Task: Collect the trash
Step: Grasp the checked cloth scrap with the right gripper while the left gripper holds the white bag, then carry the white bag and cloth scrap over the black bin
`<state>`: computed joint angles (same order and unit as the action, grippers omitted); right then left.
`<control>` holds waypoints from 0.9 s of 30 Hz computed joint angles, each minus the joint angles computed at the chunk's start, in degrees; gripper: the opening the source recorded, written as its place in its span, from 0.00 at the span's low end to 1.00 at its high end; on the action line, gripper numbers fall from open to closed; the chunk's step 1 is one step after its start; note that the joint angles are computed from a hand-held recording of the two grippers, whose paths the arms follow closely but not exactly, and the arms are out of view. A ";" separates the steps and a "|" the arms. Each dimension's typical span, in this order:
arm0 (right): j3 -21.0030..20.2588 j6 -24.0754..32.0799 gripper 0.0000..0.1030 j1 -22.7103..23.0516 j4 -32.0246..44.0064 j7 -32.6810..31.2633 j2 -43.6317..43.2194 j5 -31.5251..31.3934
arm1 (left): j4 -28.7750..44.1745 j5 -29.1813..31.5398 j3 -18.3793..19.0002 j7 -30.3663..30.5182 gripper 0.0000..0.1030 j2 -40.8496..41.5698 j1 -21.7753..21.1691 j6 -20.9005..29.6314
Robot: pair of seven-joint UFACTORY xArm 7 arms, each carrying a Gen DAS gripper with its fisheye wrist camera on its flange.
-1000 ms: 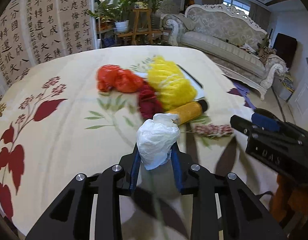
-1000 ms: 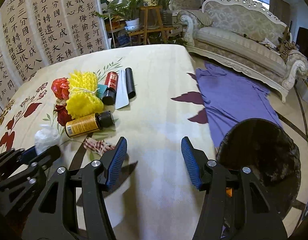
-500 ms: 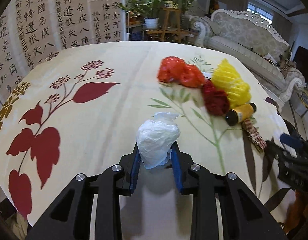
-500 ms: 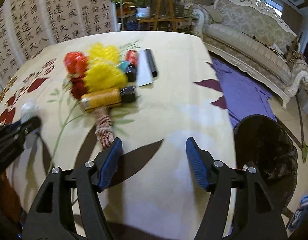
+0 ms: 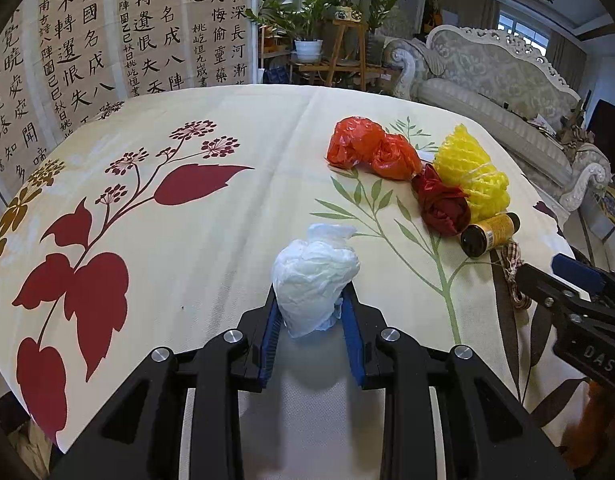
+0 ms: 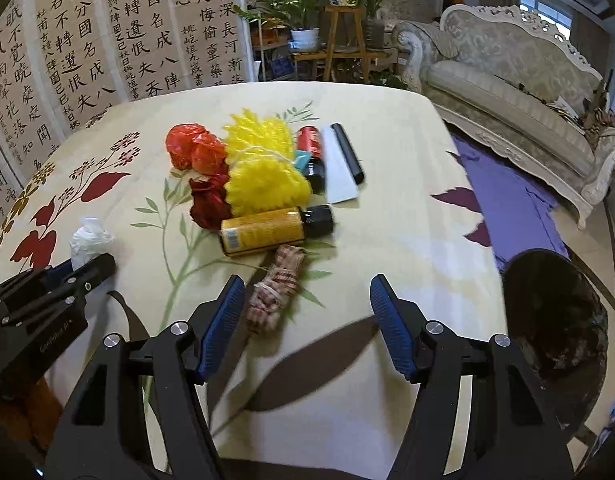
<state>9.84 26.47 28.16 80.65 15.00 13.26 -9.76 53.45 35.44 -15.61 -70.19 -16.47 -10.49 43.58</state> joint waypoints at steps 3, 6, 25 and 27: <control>-0.10 0.92 0.53 0.63 1.36 0.37 1.30 -0.74 | 0.04 0.02 -0.01 -0.08 0.29 0.00 -0.04 -0.03; -0.30 2.06 0.43 1.08 2.11 0.50 1.97 -1.25 | 0.13 0.07 -0.04 -0.23 0.29 0.06 -0.05 -0.09; -0.13 -0.94 0.17 0.21 -3.13 1.63 -1.59 -1.48 | 0.17 0.13 0.06 -0.03 0.29 0.01 -0.03 -0.51; -0.24 -1.50 0.17 0.11 -4.12 2.34 -2.44 -1.83 | 0.30 0.30 0.05 0.15 0.29 -0.06 0.02 -0.70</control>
